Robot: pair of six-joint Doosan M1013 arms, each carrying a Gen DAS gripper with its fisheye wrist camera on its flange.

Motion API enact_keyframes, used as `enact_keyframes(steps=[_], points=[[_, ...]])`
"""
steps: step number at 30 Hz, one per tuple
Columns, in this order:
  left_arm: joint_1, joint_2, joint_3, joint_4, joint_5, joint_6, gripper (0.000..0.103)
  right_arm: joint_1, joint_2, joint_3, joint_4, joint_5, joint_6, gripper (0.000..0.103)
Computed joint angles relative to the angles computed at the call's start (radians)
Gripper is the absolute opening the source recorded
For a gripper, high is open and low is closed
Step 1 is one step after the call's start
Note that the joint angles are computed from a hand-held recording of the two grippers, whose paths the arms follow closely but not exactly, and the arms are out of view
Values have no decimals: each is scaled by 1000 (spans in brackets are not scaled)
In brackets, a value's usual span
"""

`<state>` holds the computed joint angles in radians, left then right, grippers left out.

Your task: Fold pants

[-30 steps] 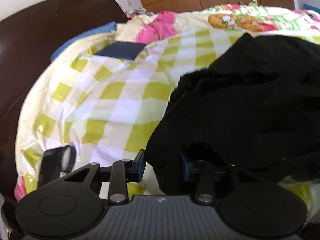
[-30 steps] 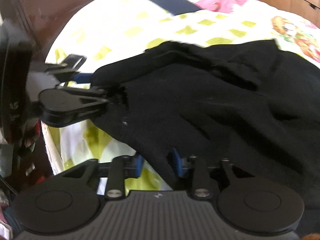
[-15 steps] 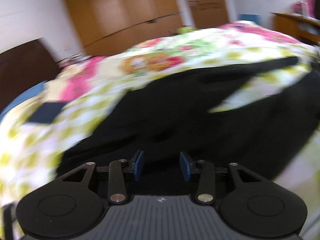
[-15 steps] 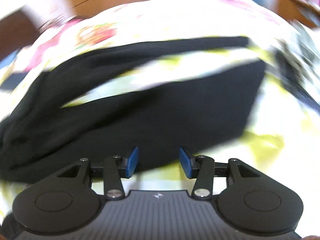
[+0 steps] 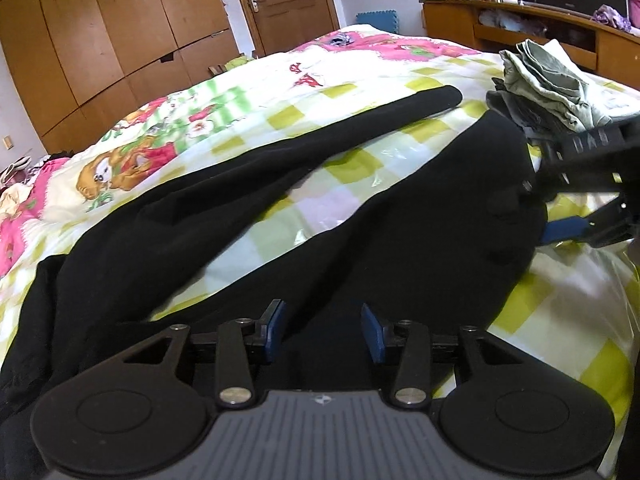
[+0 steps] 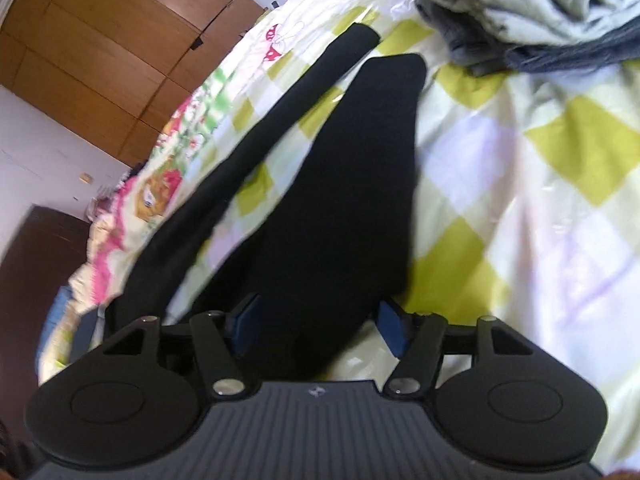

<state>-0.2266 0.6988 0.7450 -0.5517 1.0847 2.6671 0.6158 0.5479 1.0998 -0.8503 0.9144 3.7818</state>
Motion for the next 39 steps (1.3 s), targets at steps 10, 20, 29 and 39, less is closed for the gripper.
enact_keyframes(steps=[10, 20, 29, 39], points=[[-23, -26, 69, 13, -44, 58, 57, 1, -25, 74, -313, 68, 320, 64], [-22, -17, 60, 13, -52, 49, 59, -49, -28, 114, -411, -71, 599, 64], [-18, -16, 63, 4, -41, 51, 62, 28, -67, 106, -545, 142, 429, 68], [-18, -37, 100, -30, -70, 154, 68, 22, -38, 55, -151, 184, 236, 70]])
